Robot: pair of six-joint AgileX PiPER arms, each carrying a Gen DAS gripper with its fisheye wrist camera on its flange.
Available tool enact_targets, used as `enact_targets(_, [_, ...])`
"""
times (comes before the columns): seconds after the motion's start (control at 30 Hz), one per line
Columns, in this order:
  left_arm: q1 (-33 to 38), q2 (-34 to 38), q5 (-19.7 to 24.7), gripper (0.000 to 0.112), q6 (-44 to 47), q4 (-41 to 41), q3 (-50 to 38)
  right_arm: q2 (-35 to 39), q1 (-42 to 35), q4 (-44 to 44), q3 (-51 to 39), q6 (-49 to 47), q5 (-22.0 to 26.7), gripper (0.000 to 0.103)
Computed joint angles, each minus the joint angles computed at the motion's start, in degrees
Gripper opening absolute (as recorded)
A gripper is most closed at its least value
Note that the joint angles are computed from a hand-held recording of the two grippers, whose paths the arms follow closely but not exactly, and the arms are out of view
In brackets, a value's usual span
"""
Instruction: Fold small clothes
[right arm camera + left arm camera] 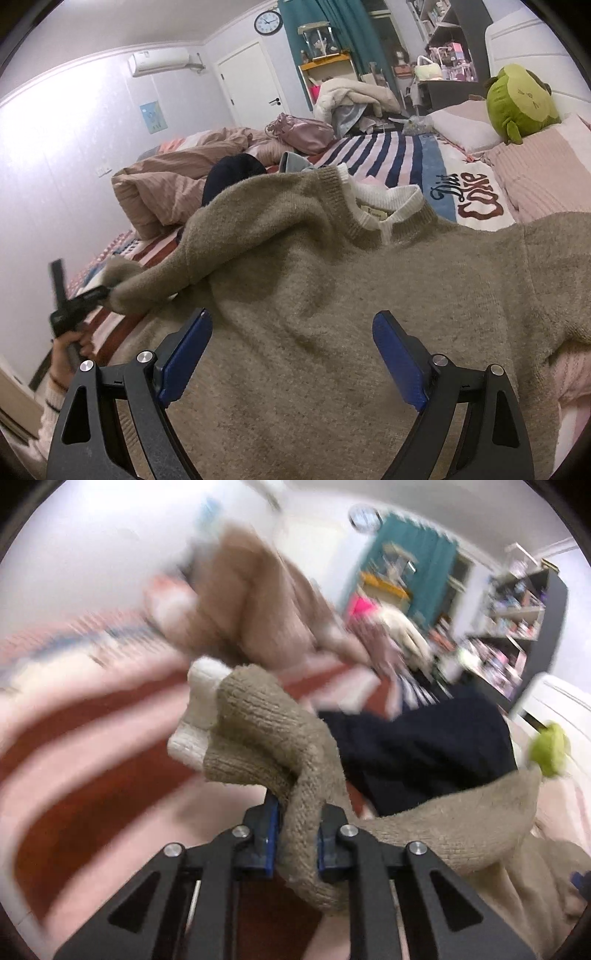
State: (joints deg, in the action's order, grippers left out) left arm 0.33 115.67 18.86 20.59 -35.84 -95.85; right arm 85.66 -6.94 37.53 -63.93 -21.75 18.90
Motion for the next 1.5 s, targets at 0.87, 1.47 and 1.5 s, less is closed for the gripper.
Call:
enact_targets(0.87, [11.9, 20.0, 36.4, 0.063, 23.7, -7.2, -29.7, -4.6, 3.3, -1.1, 4.7, -1.7, 0.5, 0.087])
enact_targets(1.47, [-7.6, -23.2, 19.0, 0.010, 39.2, -32.4, 11.8, -8.7, -0.8, 12.9, 7.1, -14.3, 0.5, 0.087])
enact_targets(1.5, [-10.7, -22.6, 20.0, 0.012, 38.2, -32.2, 11.5, -10.1, -2.3, 13.9, 7.8, -14.7, 0.5, 0.087])
